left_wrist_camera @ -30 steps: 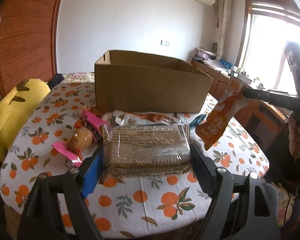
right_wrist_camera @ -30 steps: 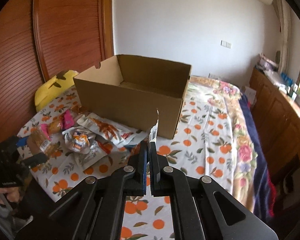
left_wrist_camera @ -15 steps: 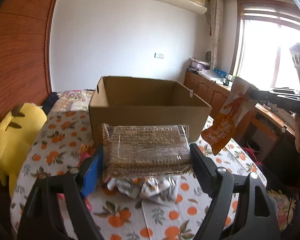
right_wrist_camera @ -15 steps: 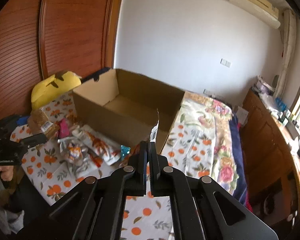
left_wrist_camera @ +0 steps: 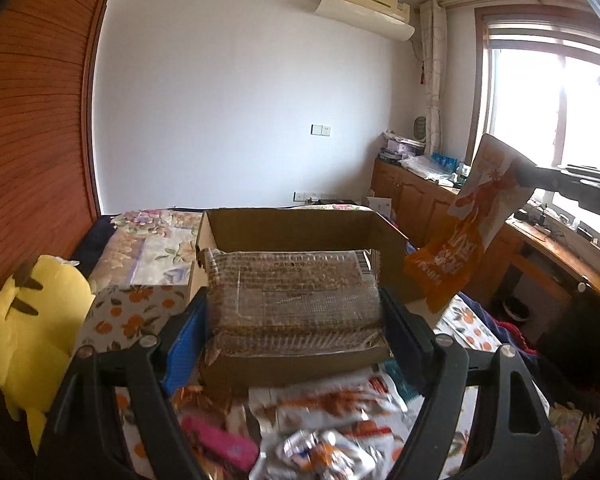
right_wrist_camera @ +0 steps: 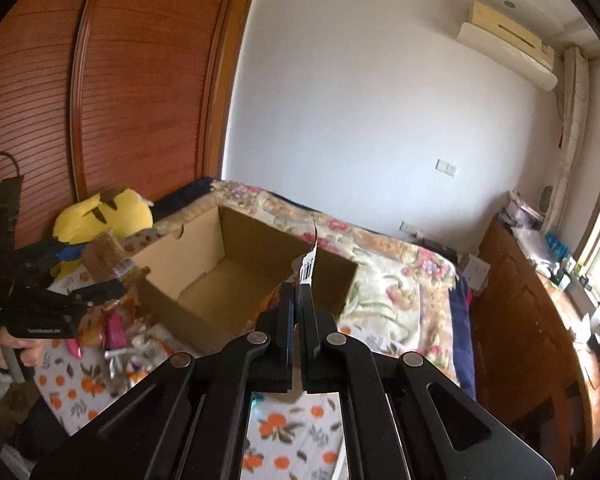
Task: Organize snacks
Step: 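Lower the grain bar into the cardboard box and open the left tool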
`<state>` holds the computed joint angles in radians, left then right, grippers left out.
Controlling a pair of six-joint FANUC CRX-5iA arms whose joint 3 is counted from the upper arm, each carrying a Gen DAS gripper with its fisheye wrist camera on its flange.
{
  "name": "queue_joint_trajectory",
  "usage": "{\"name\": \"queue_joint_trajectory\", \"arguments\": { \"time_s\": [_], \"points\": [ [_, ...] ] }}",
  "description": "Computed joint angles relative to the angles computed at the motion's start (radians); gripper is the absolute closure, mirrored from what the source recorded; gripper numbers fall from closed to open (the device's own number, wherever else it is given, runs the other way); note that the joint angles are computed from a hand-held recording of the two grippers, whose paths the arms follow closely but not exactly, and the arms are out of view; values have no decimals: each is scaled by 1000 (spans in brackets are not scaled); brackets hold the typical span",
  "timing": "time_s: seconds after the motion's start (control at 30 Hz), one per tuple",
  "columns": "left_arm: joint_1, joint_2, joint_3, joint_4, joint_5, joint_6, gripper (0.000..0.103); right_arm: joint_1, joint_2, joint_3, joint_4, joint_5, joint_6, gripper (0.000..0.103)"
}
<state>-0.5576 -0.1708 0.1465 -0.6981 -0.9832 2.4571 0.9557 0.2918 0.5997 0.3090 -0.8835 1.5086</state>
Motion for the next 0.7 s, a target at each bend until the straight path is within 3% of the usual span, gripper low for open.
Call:
{"name": "queue_joint_trajectory", "arguments": {
  "time_s": [0.2,0.4,0.57,0.7],
  "points": [
    [82,54,29,83,44,-81,22,-7,84,60,12,40,-10,103],
    [159,106,38,186,96,-155,22,-31,160,185,-57,38,14,103],
    [180,141,50,228,109,-202,21,-44,228,288,-103,3,49,103],
    [187,164,62,244,94,-217,19,-46,248,295,-128,10,54,103]
  ]
}}
